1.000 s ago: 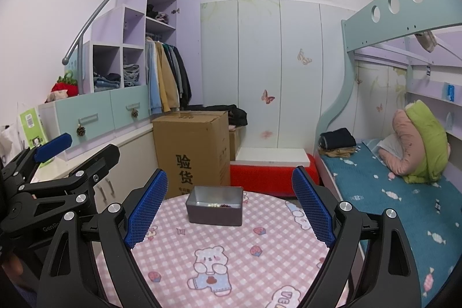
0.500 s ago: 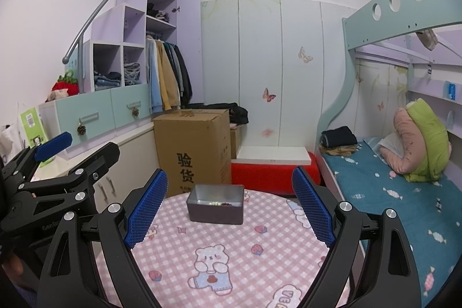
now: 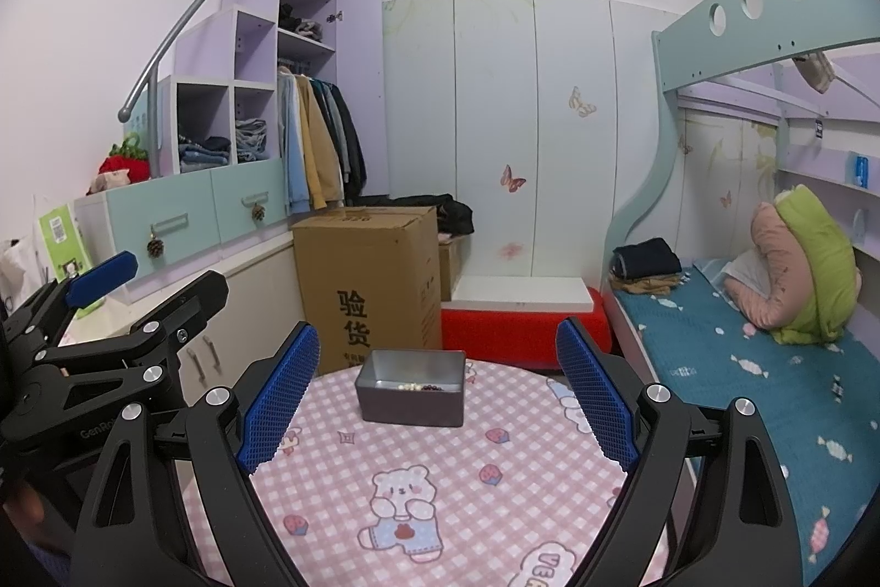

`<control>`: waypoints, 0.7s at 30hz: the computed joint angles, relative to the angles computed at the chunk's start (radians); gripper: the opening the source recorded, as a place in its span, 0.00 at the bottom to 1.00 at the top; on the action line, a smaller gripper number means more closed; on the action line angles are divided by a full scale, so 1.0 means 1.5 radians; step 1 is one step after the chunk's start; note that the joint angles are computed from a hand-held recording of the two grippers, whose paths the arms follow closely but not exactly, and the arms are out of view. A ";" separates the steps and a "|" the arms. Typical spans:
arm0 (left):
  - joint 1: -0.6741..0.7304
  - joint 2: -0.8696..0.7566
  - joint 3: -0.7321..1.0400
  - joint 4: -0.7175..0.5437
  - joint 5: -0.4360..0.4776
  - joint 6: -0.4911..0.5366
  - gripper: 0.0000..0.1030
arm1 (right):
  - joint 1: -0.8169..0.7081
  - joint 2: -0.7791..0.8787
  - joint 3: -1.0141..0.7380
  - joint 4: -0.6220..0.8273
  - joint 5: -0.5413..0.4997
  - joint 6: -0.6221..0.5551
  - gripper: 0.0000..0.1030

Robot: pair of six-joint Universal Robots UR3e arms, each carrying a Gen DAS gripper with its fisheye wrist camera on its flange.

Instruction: Organize jewelry

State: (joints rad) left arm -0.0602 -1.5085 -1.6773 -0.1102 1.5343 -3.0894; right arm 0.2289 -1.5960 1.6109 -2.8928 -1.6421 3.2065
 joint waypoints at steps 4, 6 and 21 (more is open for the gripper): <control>0.001 -0.001 0.000 0.000 0.000 0.000 0.93 | 0.003 0.003 -0.005 0.004 -0.003 0.001 0.83; 0.002 0.000 -0.002 0.001 -0.002 0.000 0.93 | 0.003 0.004 -0.006 0.003 -0.003 0.001 0.83; 0.022 -0.004 0.004 -0.015 -0.030 -0.001 0.93 | 0.000 0.010 -0.016 0.010 0.002 0.003 0.83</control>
